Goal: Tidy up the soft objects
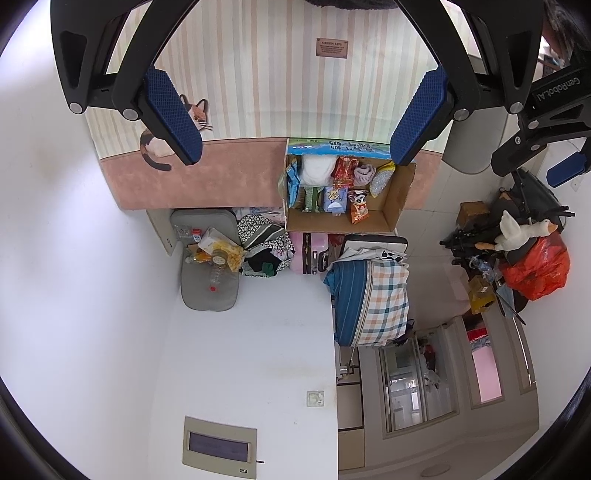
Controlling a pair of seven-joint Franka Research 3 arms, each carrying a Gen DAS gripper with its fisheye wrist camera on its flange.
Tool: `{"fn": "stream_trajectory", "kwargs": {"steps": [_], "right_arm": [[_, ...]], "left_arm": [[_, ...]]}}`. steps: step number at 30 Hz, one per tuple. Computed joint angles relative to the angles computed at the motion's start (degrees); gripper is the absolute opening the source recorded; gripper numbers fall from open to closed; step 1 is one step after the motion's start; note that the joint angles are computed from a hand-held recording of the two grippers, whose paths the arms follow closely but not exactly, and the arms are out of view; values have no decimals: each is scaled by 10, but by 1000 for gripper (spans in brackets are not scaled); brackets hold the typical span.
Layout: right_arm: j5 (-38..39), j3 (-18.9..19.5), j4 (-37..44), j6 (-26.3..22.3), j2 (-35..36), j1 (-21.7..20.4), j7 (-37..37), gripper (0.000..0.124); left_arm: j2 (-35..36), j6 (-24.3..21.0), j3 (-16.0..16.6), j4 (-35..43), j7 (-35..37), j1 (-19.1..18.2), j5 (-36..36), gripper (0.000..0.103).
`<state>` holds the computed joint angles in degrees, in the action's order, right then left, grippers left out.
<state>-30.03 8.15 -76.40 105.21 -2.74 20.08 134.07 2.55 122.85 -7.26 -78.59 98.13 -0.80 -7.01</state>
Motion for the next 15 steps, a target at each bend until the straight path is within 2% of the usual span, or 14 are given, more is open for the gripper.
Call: {"fn": "stream_trajectory", "kwargs": {"steps": [15], "right_arm": [[7,-2,-8,7,2,-2,5,103]], "left_arm": [[-9,11,2,-18,14,3,-15,103]]}}
